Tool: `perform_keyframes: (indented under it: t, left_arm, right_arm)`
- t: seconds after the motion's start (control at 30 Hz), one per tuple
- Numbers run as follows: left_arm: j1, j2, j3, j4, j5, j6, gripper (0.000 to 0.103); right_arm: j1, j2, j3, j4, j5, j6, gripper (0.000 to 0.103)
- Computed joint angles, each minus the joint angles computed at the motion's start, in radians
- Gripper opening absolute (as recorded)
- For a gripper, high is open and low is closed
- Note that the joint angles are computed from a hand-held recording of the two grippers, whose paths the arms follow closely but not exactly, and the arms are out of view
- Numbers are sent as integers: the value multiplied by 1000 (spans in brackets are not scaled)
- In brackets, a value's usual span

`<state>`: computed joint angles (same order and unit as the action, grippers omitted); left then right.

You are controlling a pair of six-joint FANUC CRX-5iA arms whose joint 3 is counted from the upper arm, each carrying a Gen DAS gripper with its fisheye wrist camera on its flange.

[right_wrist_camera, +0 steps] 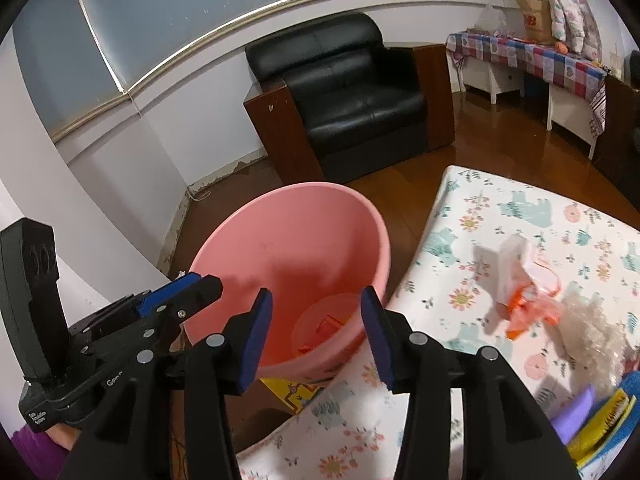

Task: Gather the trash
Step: 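Move both tools back over the remaining trash on the table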

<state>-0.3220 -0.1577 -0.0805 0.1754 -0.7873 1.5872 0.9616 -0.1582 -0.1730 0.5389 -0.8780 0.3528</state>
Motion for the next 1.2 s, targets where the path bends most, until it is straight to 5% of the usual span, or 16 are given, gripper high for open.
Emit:
perform_keyframes:
  t: [0.27, 0.5, 0.8, 1.0, 1.2]
  left_arm:
    - [-77, 4, -7, 80, 18, -96, 31]
    - [-154, 28, -10, 160, 26, -207, 31]
    - [-238, 124, 63, 200, -8, -290, 31]
    - [-295, 226, 179, 189, -71, -348, 31]
    - [-320, 353, 311, 195, -197, -383, 31]
  right_arm:
    - [114, -158, -144, 184, -146, -151, 46]
    - [259, -314, -264, 317, -440, -325, 46]
    - [474, -519, -385, 320, -843, -556, 46]
    - [521, -595, -427, 322, -932, -622, 46]
    - [502, -631, -462, 326, -902, -640, 52]
